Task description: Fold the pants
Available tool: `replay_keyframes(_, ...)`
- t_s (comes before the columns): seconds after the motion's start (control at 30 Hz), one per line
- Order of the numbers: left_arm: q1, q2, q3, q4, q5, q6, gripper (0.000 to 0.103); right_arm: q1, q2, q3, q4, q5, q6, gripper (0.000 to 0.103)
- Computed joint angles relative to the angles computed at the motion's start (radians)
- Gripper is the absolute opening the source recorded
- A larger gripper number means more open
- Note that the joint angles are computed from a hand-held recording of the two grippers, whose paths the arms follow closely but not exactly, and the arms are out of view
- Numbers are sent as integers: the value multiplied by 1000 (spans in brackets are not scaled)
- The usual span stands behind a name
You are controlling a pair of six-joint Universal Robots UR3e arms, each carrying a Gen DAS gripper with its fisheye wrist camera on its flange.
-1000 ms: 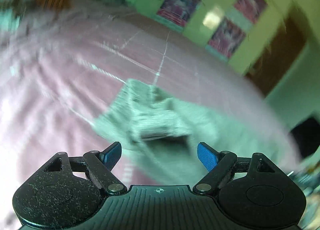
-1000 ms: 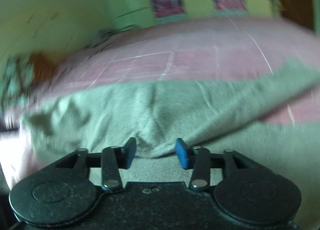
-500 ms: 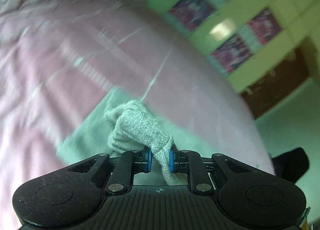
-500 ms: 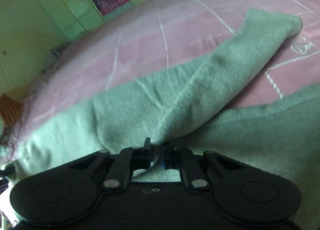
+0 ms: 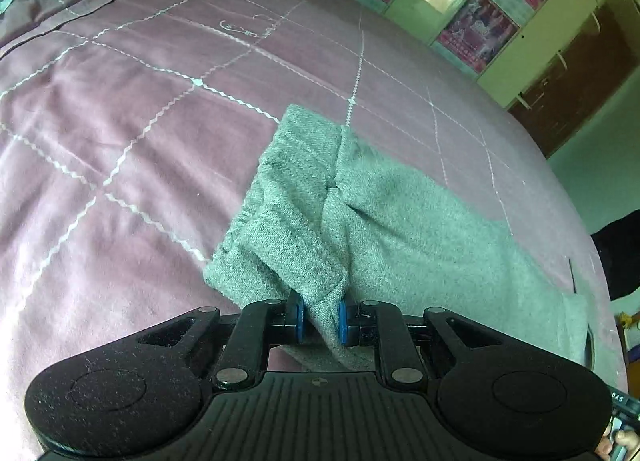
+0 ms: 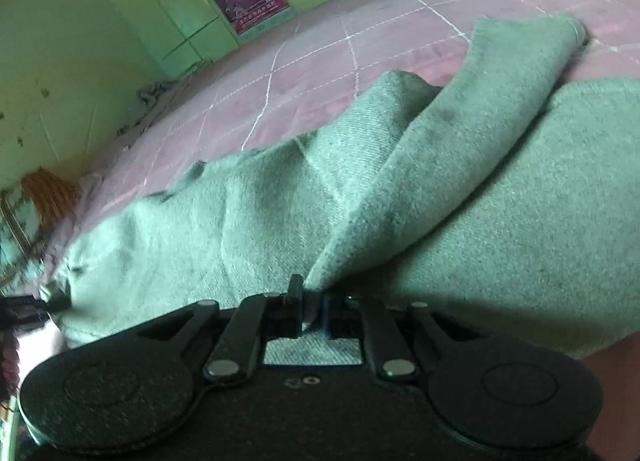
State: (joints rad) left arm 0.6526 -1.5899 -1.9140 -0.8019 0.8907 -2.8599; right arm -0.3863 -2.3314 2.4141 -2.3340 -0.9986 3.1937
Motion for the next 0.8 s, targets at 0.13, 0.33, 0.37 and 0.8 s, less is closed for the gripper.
replay_keyframes(0.13,56,84,-71,20,-78,32,16,-13,13,-41,26,32,-33,8)
replay_keyframes(0.33,36,26,-48,21,-5,66,16,-98,-135,-57,218,105,-90,7)
replay_keyframes(0.37,21,26,-50,38,15,62,16,-50,-89,-43,172,58,-64,7)
replay_keyframes(0.8,-65,265,-168,32,157,-123,60,-197,-214,-117,246,34,-75,58)
